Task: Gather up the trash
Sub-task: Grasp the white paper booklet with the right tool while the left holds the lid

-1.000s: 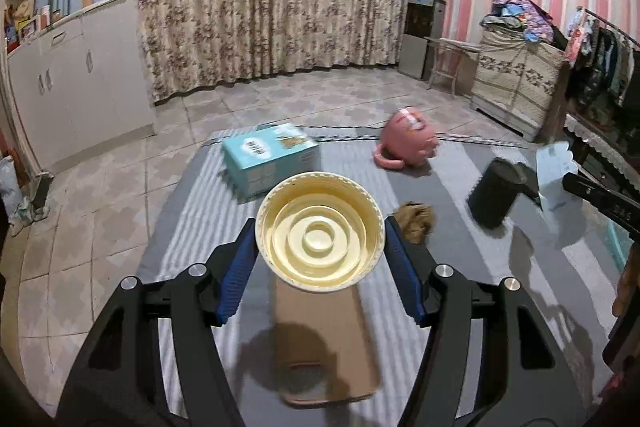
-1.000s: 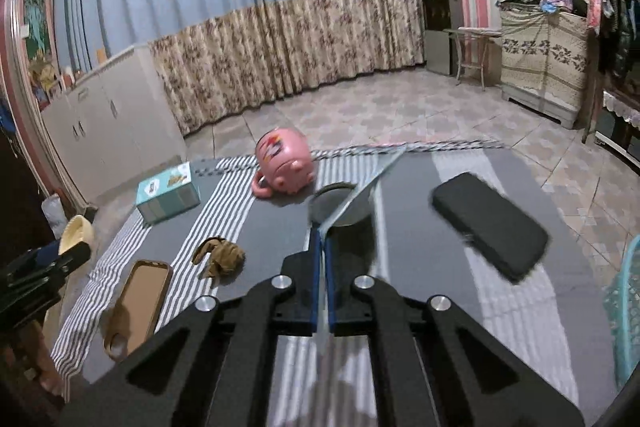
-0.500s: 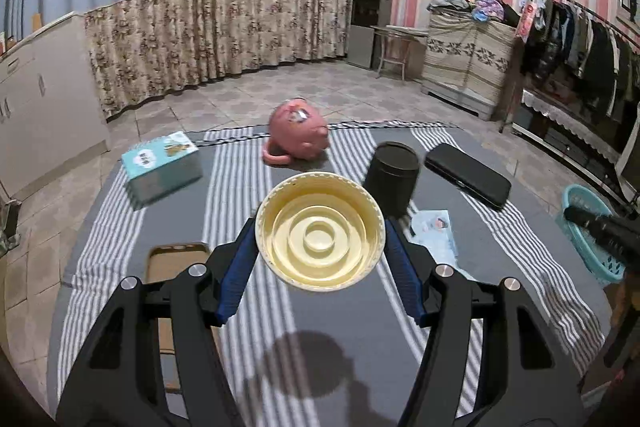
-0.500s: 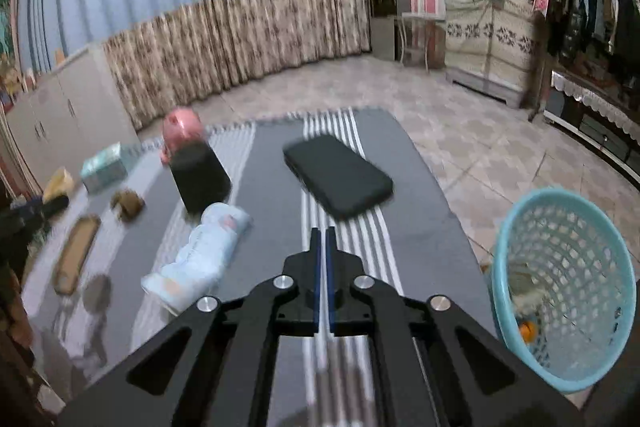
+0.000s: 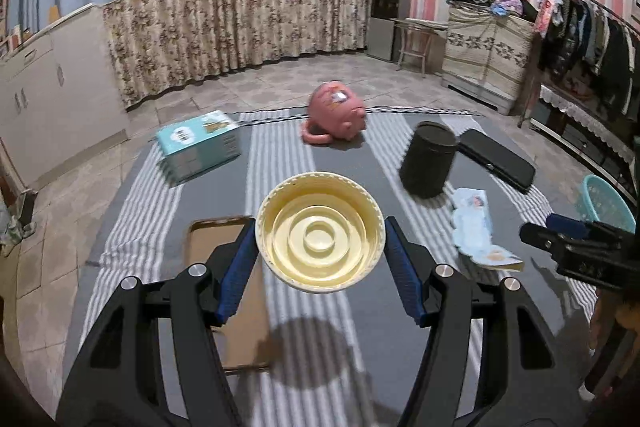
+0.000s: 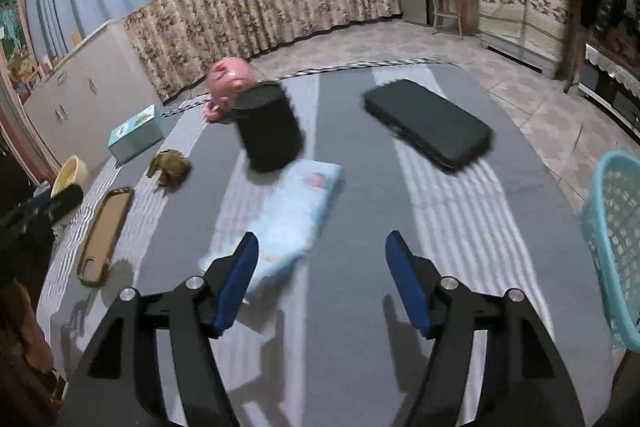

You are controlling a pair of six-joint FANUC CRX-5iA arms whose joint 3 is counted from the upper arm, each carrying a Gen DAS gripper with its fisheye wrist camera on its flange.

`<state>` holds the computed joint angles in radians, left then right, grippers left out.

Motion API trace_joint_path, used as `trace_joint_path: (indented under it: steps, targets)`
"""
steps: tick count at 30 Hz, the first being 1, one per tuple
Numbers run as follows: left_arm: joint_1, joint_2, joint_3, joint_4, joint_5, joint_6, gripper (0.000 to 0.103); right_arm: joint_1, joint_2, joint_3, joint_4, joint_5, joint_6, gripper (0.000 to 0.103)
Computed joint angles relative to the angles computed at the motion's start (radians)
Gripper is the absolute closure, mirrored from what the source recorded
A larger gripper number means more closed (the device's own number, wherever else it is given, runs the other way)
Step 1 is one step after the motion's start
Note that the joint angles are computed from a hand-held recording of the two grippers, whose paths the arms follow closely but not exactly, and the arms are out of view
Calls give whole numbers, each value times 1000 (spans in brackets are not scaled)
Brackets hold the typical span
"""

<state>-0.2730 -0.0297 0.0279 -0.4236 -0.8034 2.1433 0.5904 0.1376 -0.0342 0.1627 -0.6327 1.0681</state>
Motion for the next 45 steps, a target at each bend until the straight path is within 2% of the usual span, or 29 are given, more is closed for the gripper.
trace_joint_path:
  steps: [5, 11, 14, 16, 19, 23, 24, 25, 26, 27, 32, 35, 39, 41, 42, 45]
  targets:
    - [44, -49, -43, 13, 12, -1, 42, 55, 82, 79, 44, -102, -103, 38]
    - [82, -89, -86, 32, 34, -18, 42, 83, 112, 64, 79, -163, -201, 38]
    - [93, -98, -100, 44, 48, -25, 42, 87, 87, 15, 130, -139, -237, 52]
    - [100, -98, -105, 57, 55, -32, 42, 77, 72, 2, 119, -129, -225, 73]
    - [97, -94, -107, 66, 60, -35, 42, 59, 39, -40, 137, -96, -235, 87]
    - [73, -82, -92, 43, 53, -18, 42, 32, -6, -79, 111, -40, -221, 85]
    - [69, -82, -90, 40, 55, -12, 42, 30, -8, -76, 103, -40, -215, 75]
    - [62, -85, -91, 34, 55, -3, 42, 32, -10, -75, 106, -40, -220, 48]
    - [60, -86, -89, 31, 55, 2, 42, 37, -16, -83, 122, -26, -235, 34]
    - [59, -87, -90, 30, 57, 5, 42, 42, -16, -81, 130, -18, -238, 28]
    - [64, -97, -96, 34, 56, -5, 42, 91, 55, 15, 149, -132, -223, 28]
    - [67, -100, -99, 36, 57, -7, 42, 110, 93, 42, 162, -185, -271, 28]
    - [76, -111, -105, 41, 55, -12, 42, 113, 86, -1, 199, -158, -338, 31]
    - [81, -119, -113, 38, 58, -13, 42, 111, 80, -17, 222, -150, -348, 41]
    - [83, -119, -113, 36, 57, -11, 42, 108, 75, -23, 223, -143, -348, 50]
    - [99, -125, -126, 60, 70, -23, 42, 86, 66, -19, 176, -127, -315, 67]
